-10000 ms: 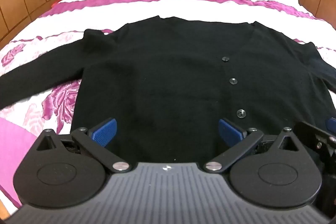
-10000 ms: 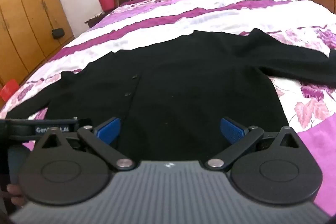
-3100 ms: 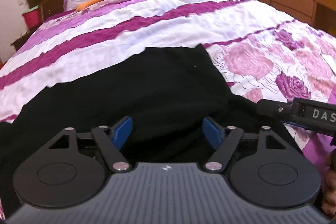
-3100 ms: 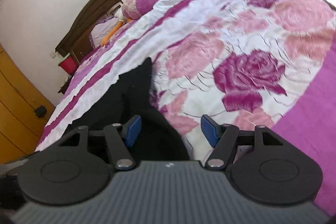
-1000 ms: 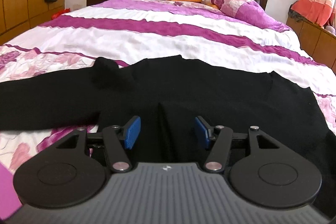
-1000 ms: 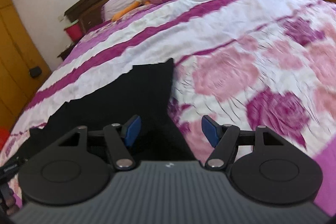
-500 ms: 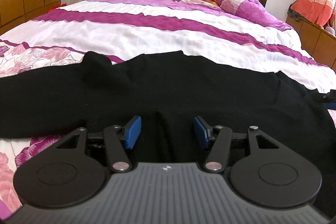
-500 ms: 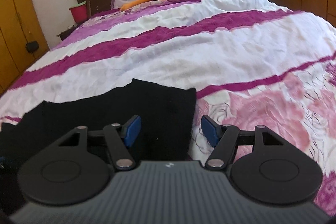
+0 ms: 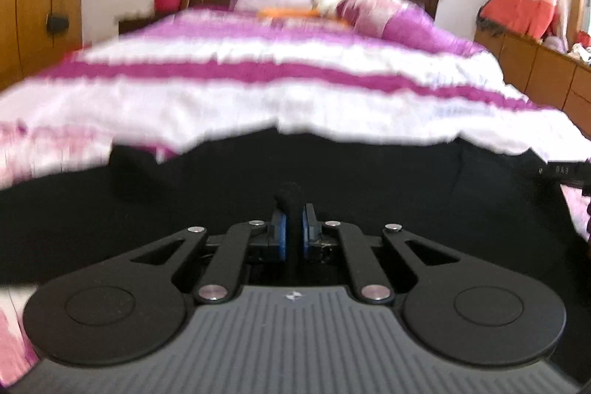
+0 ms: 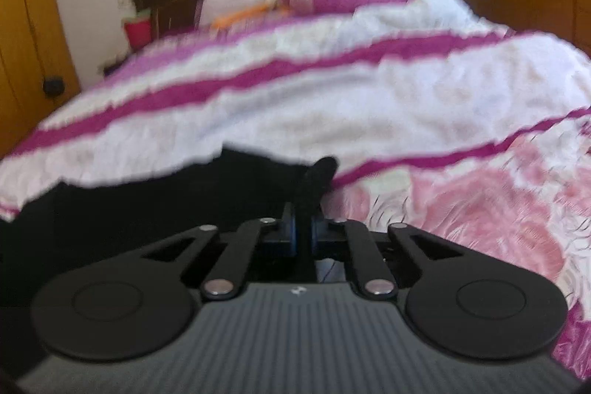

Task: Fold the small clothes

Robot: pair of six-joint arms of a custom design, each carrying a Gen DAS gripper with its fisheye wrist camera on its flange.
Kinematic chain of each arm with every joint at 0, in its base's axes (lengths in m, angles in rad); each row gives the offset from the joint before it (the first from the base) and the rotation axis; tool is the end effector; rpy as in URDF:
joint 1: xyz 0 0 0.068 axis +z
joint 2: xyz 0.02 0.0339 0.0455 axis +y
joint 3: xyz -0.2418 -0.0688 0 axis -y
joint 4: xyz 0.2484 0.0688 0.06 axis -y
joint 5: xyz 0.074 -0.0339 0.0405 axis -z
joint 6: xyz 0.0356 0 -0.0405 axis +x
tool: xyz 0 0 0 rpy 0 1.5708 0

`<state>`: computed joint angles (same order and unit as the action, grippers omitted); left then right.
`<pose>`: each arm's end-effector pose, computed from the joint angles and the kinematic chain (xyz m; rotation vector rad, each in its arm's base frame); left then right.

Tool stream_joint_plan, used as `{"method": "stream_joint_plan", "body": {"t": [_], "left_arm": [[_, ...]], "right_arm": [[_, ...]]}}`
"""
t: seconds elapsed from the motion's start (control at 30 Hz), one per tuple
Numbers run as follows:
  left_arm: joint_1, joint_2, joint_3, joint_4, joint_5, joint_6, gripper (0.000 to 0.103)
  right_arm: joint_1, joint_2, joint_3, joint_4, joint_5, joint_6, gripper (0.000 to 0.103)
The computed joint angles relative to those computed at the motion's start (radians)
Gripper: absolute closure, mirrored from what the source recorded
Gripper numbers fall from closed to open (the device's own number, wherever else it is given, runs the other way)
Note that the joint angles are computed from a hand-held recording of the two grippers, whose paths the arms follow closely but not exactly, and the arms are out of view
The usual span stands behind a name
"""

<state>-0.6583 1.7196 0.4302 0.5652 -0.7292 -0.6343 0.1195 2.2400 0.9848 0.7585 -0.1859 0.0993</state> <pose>0.2184 -0.1389 0.0640 -0.3292 2.0622 0.0687 0.3963 0.0542 0.0337 -0.1359 2.0698 0.3266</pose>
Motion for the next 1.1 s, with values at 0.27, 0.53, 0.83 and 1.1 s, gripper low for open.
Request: {"method": "stream_joint_plan", "body": {"t": [0.27, 0.53, 0.83, 1.1], "left_arm": [[0.100, 0.143, 0.172, 0.078, -0.021, 0.234, 0.094], [0.172, 0.336, 0.338, -0.079, 0.064, 0.219, 0.092], [0.178, 0.162, 0.234, -0.170, 0.074, 0.137, 0.048], [0.123, -0.128, 0.062, -0.348, -0.003, -0.011, 0.041]], "right_arm": [[-0.008, 0.057, -0.014, 0.172, 0.168, 0.102, 0.095], [-0.051, 0.109, 0.077, 0.034, 0.112, 0.174, 0.095], [-0.047, -0.009, 0.026, -0.065, 0.073, 0.121, 0.092], [-0.055, -0.257, -0.173, -0.102, -0.060, 0.047, 0.090]]}}
